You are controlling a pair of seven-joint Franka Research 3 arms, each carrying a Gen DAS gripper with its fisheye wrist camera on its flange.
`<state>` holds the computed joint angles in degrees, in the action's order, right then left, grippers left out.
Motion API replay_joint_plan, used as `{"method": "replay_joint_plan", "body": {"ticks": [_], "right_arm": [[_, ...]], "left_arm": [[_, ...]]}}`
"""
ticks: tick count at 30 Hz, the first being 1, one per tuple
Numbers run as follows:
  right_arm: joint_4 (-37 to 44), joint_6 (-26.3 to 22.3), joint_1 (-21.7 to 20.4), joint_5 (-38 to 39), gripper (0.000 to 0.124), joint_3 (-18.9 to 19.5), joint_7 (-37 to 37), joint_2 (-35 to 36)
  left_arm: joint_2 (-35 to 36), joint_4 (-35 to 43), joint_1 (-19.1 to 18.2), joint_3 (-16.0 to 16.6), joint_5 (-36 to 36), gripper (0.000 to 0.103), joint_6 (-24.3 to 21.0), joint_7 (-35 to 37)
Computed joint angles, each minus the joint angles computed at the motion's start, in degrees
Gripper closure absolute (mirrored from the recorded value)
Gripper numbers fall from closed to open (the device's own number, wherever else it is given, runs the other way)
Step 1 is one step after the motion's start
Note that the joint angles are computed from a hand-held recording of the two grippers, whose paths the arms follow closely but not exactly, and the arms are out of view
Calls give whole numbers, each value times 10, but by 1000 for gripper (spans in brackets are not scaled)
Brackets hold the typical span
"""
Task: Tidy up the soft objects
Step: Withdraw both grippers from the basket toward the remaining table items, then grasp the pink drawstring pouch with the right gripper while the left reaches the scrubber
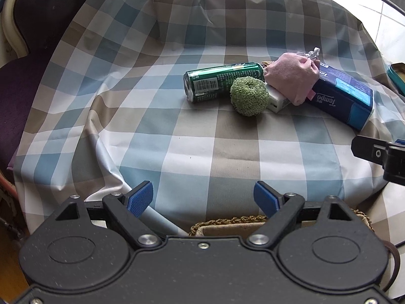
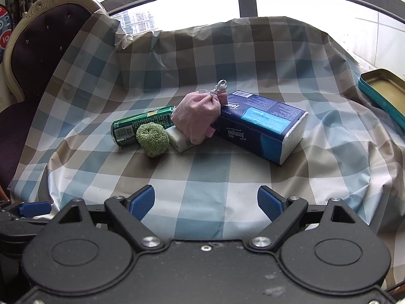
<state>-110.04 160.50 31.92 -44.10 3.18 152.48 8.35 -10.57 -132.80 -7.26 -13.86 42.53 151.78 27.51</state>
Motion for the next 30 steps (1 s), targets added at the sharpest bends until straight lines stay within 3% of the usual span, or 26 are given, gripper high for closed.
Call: {"method": "replay_joint_plan", "body": {"ticks": [14,25,28,30], "right_arm": [[235,-15,40,87,31,-66,-80,181],[540,-113,76,173,22,-127,-183,392],[631,-157,75,193,26,-134,-210,450],[663,-177,70,211,46,-128,-234,468]], "left_arm": [[105,101,-7,27,1,19,-14,50],[131,120,-7,45,-5,19,-1,59],[132,121,-7,46,-10,19,-5,60],[132,120,-7,47,-12,19,-7,59]]}}
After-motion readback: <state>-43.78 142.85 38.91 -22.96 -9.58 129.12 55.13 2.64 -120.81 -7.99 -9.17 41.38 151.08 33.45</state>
